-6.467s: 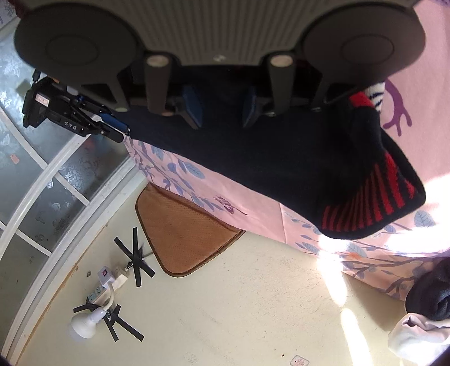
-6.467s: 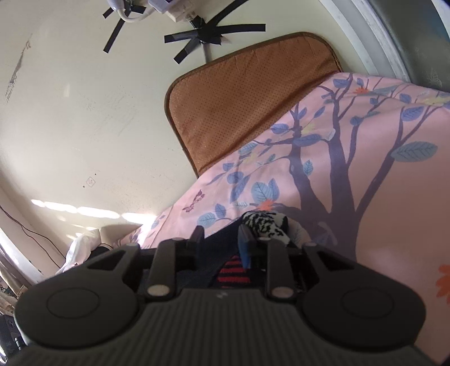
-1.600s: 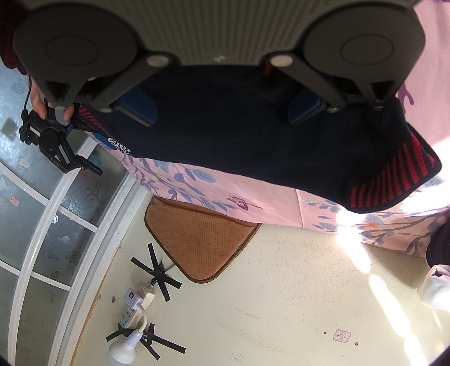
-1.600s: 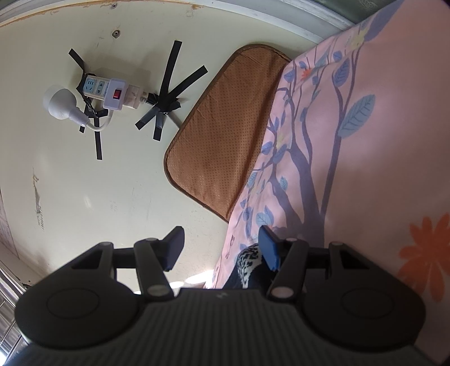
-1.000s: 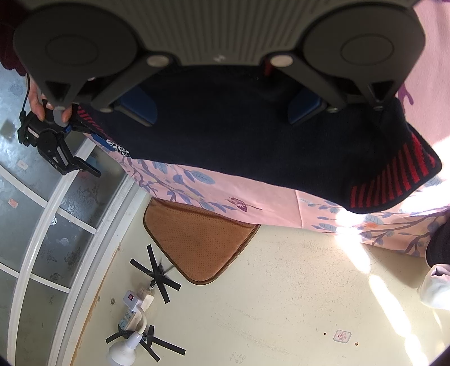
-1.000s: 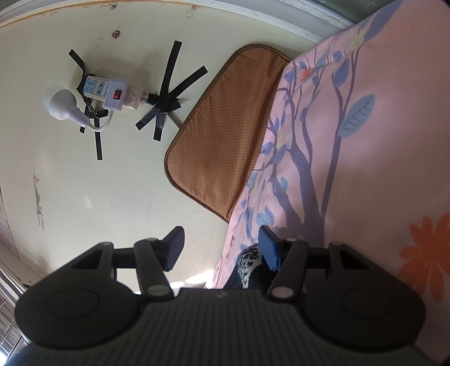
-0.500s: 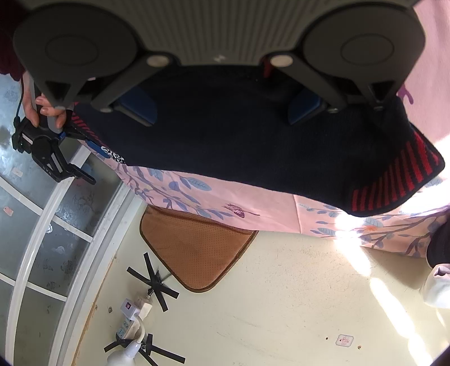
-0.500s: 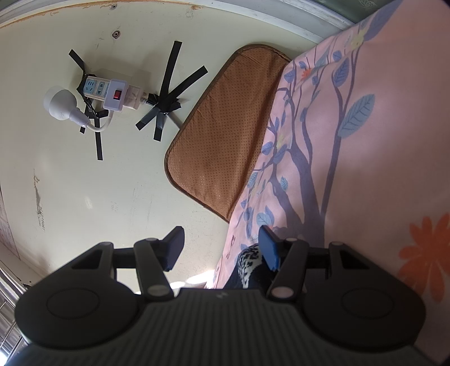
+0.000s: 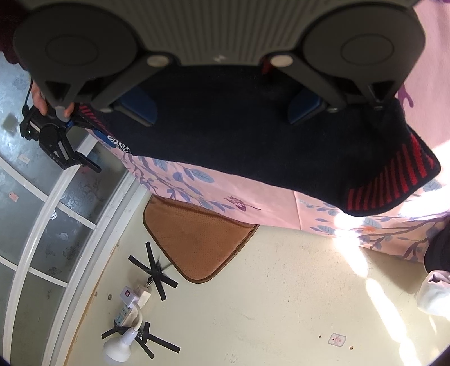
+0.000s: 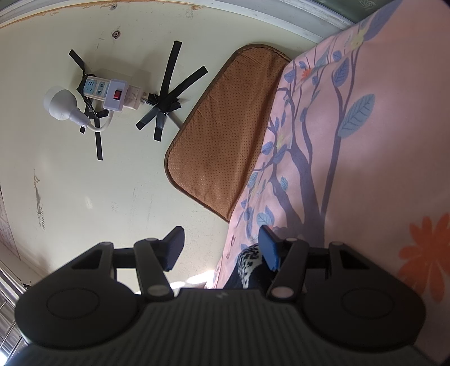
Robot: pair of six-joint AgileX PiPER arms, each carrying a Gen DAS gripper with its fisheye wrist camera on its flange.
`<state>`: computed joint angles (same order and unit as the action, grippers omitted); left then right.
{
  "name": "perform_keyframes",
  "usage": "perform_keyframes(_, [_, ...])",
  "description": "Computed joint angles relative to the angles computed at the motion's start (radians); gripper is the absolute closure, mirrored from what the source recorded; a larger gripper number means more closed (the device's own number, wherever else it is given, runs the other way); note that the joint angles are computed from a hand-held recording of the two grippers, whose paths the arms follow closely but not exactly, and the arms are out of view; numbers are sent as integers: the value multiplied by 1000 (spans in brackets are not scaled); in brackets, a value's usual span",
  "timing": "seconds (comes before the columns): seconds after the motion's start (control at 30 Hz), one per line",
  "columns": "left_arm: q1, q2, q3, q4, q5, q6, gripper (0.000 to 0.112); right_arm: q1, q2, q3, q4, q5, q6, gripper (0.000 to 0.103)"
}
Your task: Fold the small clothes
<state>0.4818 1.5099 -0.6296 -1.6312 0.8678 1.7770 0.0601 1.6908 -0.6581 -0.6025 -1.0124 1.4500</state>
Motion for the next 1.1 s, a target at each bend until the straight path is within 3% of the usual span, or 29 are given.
perform_keyframes(0.3, [-4,-2,0,5,-10,1,9,-1,2,0,0,-2,0,42])
perform_keyframes(0.8, [56,-14,43,-48,85,88,9,2,-4,-13,-5,28,-8,43])
perform_keyframes(1.1, [41,3,0,9,30,-25,9,23,-21,-41,-6,118,-36,44])
